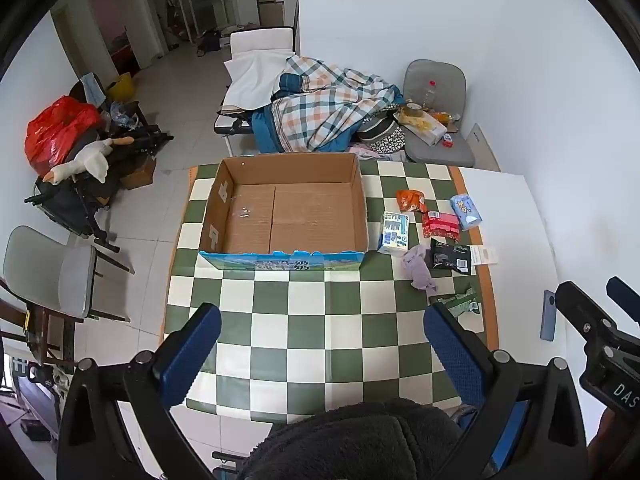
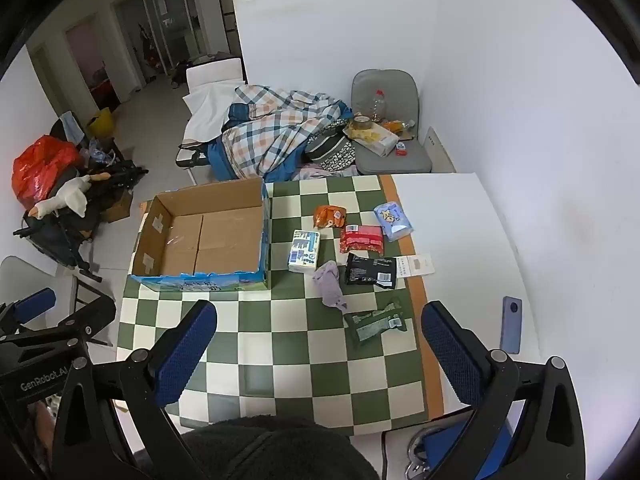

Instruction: Organize soft objects

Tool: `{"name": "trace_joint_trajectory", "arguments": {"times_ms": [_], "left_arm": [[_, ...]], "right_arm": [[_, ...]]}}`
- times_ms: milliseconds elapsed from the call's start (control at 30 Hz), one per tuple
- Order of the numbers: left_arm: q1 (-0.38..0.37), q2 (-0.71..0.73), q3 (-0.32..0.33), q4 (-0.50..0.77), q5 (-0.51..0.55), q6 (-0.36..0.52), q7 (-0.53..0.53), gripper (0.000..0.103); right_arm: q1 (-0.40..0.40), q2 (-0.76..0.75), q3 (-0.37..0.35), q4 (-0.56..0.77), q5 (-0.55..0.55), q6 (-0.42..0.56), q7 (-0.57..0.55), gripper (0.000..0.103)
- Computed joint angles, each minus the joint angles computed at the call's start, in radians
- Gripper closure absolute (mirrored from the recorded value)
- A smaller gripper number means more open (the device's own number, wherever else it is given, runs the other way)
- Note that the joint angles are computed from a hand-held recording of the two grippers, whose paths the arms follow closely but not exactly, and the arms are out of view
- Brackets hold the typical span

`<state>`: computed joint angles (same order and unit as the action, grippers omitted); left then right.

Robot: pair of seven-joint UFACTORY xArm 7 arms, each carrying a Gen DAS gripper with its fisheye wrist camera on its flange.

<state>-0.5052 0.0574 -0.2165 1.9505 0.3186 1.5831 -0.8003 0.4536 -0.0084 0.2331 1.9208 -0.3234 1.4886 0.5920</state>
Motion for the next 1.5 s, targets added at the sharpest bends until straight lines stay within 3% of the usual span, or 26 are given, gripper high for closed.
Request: {"name": "trace_joint_trajectory", "arguments": {"times_ms": [1000,1100,1500], "left_arm": [[0.004,-0.012,-0.002,-0.020,0.007,-0.019,-0.006,0.000],[-0.007,0.035,-0.004,0.059,0.027,0.014,-0.003,0.000],[-0.028,0.028,0.011,0.077,0.043,0.028,-0.008,0.000]], "right_arm": [[-0.003,0.005,-0.006,0.002,-0.003,-0.020,0.000,0.000],[-0.003,0.008,-0.006,0.009,-0.006,-0.023,-0.006,0.000],[0.008,0.019,-0.004,0.044,-0.022,-0.005,0.000,0.000]]}}
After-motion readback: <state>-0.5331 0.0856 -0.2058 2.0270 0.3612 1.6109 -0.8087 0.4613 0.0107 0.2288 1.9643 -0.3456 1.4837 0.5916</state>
